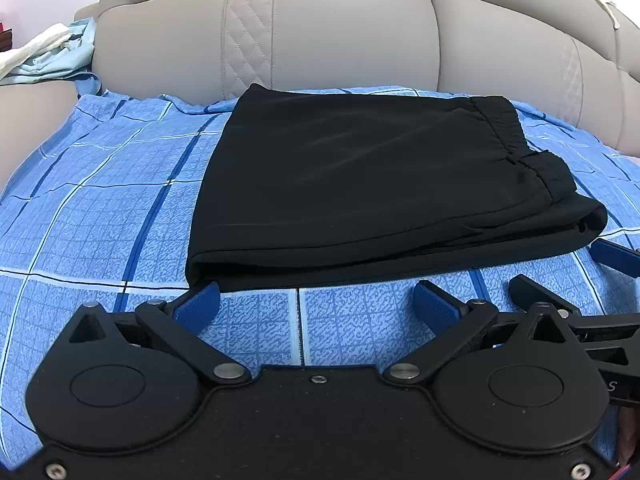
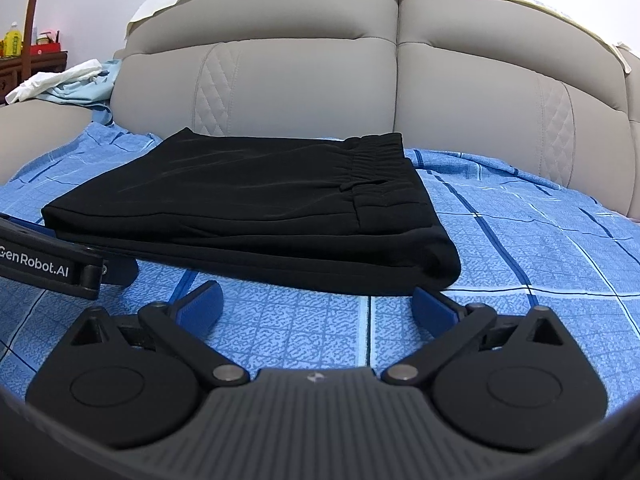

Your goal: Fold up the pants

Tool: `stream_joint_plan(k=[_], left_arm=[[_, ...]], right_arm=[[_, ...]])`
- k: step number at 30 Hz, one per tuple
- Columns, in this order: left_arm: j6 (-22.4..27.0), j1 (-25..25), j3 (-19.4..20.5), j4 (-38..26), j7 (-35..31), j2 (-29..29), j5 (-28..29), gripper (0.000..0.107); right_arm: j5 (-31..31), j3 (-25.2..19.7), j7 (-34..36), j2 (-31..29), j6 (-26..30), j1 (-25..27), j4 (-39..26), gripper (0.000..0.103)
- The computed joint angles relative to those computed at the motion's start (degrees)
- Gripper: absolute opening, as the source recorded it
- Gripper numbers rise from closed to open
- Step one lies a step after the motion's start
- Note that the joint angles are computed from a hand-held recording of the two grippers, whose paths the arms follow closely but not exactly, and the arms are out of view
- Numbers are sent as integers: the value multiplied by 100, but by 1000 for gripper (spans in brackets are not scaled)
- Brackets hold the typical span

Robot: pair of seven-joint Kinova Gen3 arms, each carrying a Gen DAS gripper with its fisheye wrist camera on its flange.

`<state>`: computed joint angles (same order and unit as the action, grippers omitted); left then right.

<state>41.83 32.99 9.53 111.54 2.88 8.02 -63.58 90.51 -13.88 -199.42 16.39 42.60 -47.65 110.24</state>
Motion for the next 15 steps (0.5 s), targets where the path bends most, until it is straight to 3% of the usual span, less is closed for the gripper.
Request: stream_joint_plan(k=[15], left_arm=[[56,34,12,46,199,6,-112,103]], right_arm=[[1,-3,2,2,-16,5,-7,103]])
